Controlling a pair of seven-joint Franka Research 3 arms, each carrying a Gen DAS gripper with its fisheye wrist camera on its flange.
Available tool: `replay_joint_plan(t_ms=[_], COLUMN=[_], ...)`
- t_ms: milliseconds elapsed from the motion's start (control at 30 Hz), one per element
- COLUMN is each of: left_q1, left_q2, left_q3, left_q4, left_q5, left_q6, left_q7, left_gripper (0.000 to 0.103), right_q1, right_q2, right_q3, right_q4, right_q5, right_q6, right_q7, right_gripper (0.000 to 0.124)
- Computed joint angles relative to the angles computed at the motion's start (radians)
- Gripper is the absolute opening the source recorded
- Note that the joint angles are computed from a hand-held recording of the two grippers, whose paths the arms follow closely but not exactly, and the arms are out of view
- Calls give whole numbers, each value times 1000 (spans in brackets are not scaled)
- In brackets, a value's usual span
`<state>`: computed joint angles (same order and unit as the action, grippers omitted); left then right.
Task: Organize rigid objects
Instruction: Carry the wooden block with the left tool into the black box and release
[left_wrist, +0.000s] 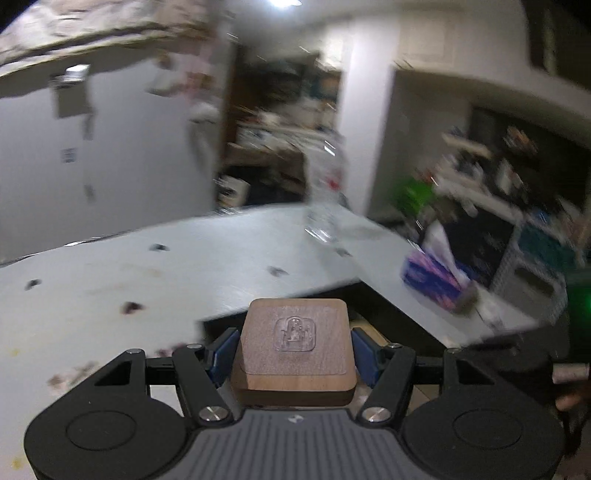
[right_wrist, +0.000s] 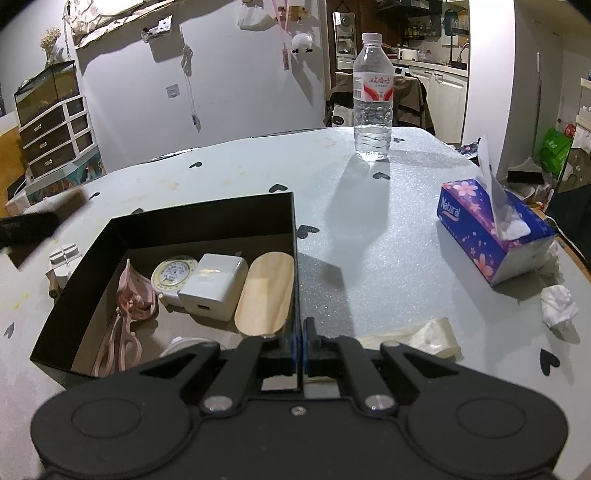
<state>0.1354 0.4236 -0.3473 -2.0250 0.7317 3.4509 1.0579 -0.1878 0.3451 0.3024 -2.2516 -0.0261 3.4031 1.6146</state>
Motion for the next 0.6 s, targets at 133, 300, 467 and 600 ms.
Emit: replay_joint_plan(t_ms=[133,300,467,600], left_q1=[113,98,183,290], left_q2=[76,96,105,147], left_q3=[-182,-193,-297,-431], left_q4=[65,89,79,73], left_q5=[94,61,-21,-134], left_q6=[-151,-246,-321,-381], left_q7=[79,183,304,401], left_gripper=[65,65,65,68], right_q1=[0,-38,-56,-74], right_q2=[1,6,8,11], right_q3=[0,27,40,53], right_q4=[-7,-7,-7,-7], right_q5=[-4,-44,-69,-91], right_q6=[14,18,19,21], right_q7=[8,36,60,81], right_gripper=[4,4,5,5])
